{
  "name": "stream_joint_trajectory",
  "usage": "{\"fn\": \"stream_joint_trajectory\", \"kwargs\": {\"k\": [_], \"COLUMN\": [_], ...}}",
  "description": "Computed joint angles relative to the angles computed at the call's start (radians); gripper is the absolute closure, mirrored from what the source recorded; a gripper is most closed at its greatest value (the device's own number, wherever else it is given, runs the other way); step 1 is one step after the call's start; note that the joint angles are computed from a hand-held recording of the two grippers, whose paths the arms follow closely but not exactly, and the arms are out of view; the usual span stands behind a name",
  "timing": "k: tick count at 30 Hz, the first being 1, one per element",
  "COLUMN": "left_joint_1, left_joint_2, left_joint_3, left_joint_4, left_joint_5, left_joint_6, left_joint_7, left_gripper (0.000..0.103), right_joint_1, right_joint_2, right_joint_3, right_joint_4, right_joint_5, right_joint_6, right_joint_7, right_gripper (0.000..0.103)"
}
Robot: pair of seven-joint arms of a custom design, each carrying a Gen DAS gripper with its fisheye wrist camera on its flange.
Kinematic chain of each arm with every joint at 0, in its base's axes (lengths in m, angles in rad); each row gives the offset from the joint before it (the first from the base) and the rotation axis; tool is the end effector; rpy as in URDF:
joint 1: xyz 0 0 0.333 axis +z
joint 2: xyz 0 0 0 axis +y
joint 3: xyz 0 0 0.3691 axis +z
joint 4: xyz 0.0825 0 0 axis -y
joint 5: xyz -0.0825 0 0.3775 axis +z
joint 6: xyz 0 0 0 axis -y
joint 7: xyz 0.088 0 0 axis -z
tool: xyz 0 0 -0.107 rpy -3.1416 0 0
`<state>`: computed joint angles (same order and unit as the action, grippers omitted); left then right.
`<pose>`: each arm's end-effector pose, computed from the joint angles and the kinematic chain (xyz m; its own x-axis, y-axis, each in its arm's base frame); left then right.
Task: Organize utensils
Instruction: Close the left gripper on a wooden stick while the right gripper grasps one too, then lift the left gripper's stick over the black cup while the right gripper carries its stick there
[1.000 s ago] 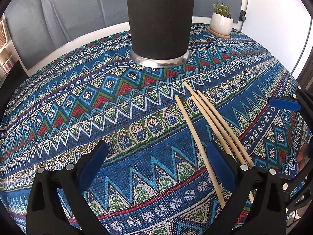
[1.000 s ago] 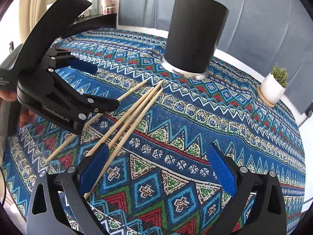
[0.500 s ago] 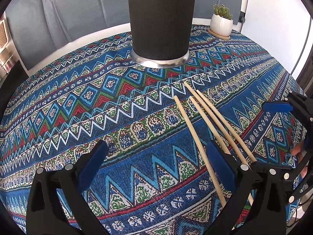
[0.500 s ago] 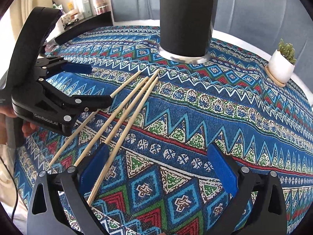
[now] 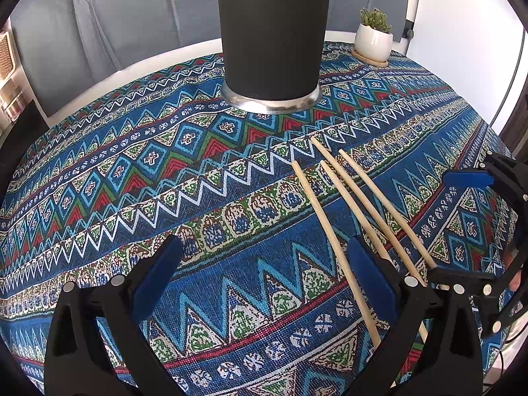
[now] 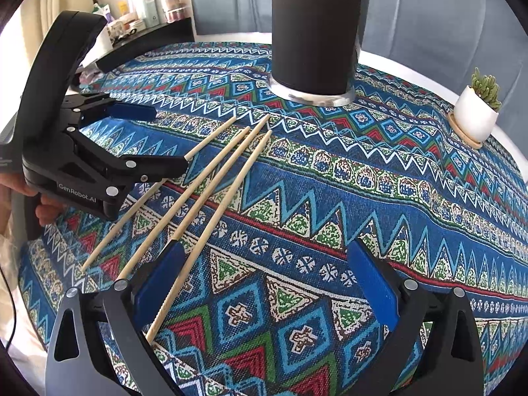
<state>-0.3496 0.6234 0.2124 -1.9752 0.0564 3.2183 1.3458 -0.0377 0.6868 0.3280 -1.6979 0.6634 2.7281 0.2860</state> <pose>0.6722 -0.1180 0.2750 -0.0426 -0.9989 -0.0197 -0.8012 0.0460 -0.5967 0.7170 0.1456 0.2874 0.7909 -0.6085 -0.0650 -0.5214 -0.6144 -0.5921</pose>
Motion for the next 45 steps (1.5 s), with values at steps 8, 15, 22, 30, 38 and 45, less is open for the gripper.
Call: {"fn": "stream_joint_trajectory", "kwargs": {"k": [8,15,22,30,38,45], "left_joint_1": [-0.082,-0.04,0.124,0.072,0.019,0.052], "left_joint_2": [-0.041,-0.087,-0.131,-0.174,-0.209,-0.225], "left_joint_3": [0.104,0.074,-0.074,0.01,0.09,0.07], "left_joint_4": [-0.109,-0.151,-0.172,-0.203,-0.166,-0.092], "left_joint_5": [-0.092,-0.16,-0.14,-0.113,-0.078,-0.034], "left_joint_6": [0.085,0.057,0.021,0.02,0.004,-0.006], "left_joint_7": [-0.007,0.008,-0.027,-0.075,-0.106,-0.123], "left_gripper": [0.071,0.098,0.098,0.098,0.098,0.098], "right_joint_1": [-0.033,-0.033,-0.08,-0.101,-0.101,-0.088], "right_joint_2": [0.029,0.046,0.051,0.05,0.055,0.066], "right_joint_3": [-0.037,-0.07,-0.058,-0.07,-0.072,-0.059], "right_joint_4": [0.084,0.134,0.181,0.231,0.302,0.396], "right_joint_5": [0.003,-0.007,0.057,0.129,0.18,0.218], "right_joint_6": [-0.076,-0.145,-0.215,-0.281,-0.333,-0.374], "right_joint_7": [0.067,0.144,0.141,0.133,0.137,0.137], "right_gripper": [0.097,0.098,0.098,0.098,0.098,0.098]}}
